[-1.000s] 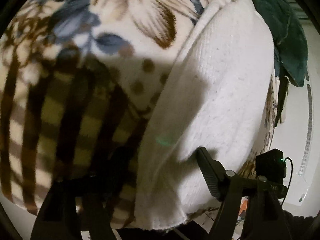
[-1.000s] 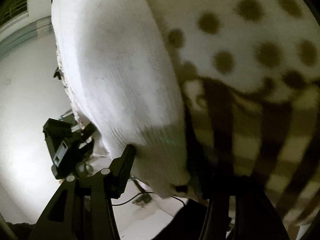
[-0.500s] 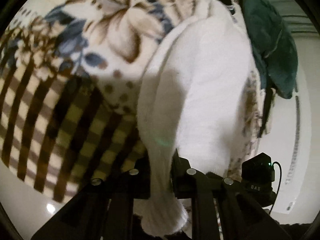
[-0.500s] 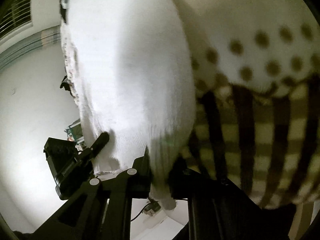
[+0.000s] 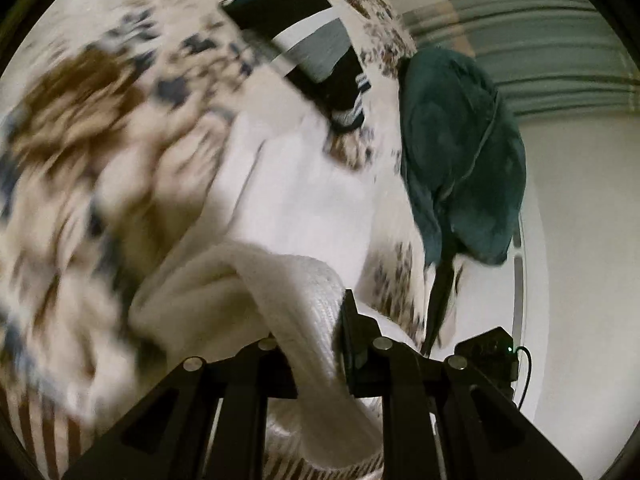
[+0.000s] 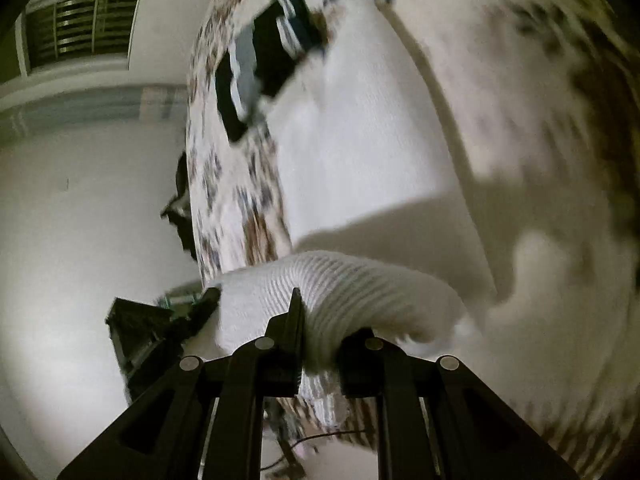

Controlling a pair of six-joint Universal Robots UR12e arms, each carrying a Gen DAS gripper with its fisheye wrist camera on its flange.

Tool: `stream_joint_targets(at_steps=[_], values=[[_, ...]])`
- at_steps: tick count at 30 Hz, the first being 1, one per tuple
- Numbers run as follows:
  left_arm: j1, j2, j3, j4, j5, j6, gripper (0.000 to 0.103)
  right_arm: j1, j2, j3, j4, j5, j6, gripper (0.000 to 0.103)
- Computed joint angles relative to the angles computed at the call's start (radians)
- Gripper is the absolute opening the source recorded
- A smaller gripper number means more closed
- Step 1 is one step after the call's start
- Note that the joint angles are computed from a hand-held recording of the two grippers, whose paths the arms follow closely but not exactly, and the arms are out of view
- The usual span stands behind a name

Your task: Fold small clothes

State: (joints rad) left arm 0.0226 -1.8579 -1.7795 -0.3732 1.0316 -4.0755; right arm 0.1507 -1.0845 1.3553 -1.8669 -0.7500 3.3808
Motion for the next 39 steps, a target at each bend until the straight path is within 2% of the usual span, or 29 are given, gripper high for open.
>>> stream_joint_targets(at_steps=[2, 5, 7, 8, 9, 10, 11, 13, 15, 16, 17, 20, 22, 23, 25, 26, 27, 28, 29, 30, 31, 33, 35, 37, 39], values=[[0.022, -0.065, 0.065, -0.005, -0.03, -0.004, 0.012, 0.013, 0.075, -0.098, -0.039, -0.026, 0.058, 0.013], [0.046, -0.161, 0.163, -0.03, -0.082, -0.003, 0.017, 0.015, 0.181, -0.256, -0.006, -0.047, 0.102, 0.013], [0.061, -0.202, 0.195, -0.014, -0.126, -0.03, 0.021, 0.017, 0.249, -0.353, 0.02, -0.062, 0.142, 0.014], [0.067, -0.226, 0.214, 0.001, -0.144, -0.049, 0.028, 0.017, 0.28, -0.394, 0.022, -0.063, 0.17, 0.017], [0.073, -0.248, 0.235, 0.018, -0.159, -0.067, 0.045, 0.016, 0.304, -0.43, 0.028, -0.062, 0.191, 0.018], [0.078, -0.263, 0.247, 0.047, -0.17, -0.086, 0.053, 0.016, 0.324, -0.457, 0.03, -0.064, 0.22, 0.02], [0.083, -0.28, 0.26, 0.087, -0.177, -0.108, 0.061, 0.013, 0.342, -0.473, 0.022, -0.052, 0.246, 0.024], [0.092, -0.306, 0.291, 0.119, -0.176, -0.13, 0.062, 0.005, 0.366, -0.48, -0.039, -0.009, 0.306, 0.043], [0.098, -0.313, 0.307, 0.1, -0.178, -0.109, 0.062, -0.003, 0.37, -0.465, -0.129, 0.013, 0.361, 0.052], [0.099, -0.307, 0.31, 0.074, -0.171, -0.067, 0.062, -0.006, 0.374, -0.459, -0.176, 0.025, 0.39, 0.054], [0.096, -0.294, 0.314, 0.015, -0.146, 0.007, 0.062, -0.011, 0.369, -0.447, -0.2, 0.031, 0.401, 0.059], [0.07, -0.256, 0.334, -0.201, -0.028, 0.288, 0.062, -0.018, 0.337, -0.413, -0.218, -0.017, 0.355, 0.061], [0.055, -0.244, 0.336, -0.293, 0.018, 0.394, 0.062, -0.015, 0.313, -0.407, -0.147, -0.094, 0.254, 0.061], [0.047, -0.243, 0.338, -0.341, 0.019, 0.448, 0.062, -0.011, 0.307, -0.411, -0.1, -0.139, 0.202, 0.061], [0.036, -0.25, 0.344, -0.39, 0.049, 0.484, 0.062, 0.002, 0.306, -0.427, 0.006, -0.209, 0.101, 0.061], [0.032, -0.257, 0.344, -0.398, 0.052, 0.489, 0.06, 0.007, 0.307, -0.424, 0.005, -0.223, 0.098, 0.061], [0.03, -0.26, 0.342, -0.392, 0.056, 0.487, 0.05, 0.012, 0.315, -0.435, 0.046, -0.229, 0.069, 0.061], [0.028, -0.266, 0.341, -0.373, 0.066, 0.479, 0.032, 0.017, 0.323, -0.447, 0.077, -0.232, 0.041, 0.06], [0.024, -0.272, 0.348, -0.377, 0.083, 0.473, 0.005, 0.025, 0.332, -0.464, 0.096, -0.253, 0.015, 0.057], [0.024, -0.276, 0.352, -0.375, 0.09, 0.463, 0.004, 0.032, 0.338, -0.473, 0.093, -0.282, 0.004, 0.042], [0.025, -0.276, 0.35, -0.357, 0.103, 0.449, 0.004, 0.041, 0.342, -0.485, 0.095, -0.327, -0.009, 0.019], [0.025, -0.267, 0.343, -0.323, 0.129, 0.437, 0.004, 0.047, 0.346, -0.495, 0.075, -0.372, 0.006, 0.011], [0.028, -0.257, 0.333, -0.3, 0.154, 0.443, 0.004, 0.048, 0.343, -0.493, 0.037, -0.394, 0.026, 0.008], [0.032, -0.251, 0.333, -0.319, 0.189, 0.453, 0.004, 0.049, 0.331, -0.482, 0.003, -0.425, 0.037, 0.007], [0.042, -0.259, 0.336, -0.349, 0.189, 0.438, 0.004, 0.051, 0.331, -0.482, -0.013, -0.469, 0.066, 0.007]])
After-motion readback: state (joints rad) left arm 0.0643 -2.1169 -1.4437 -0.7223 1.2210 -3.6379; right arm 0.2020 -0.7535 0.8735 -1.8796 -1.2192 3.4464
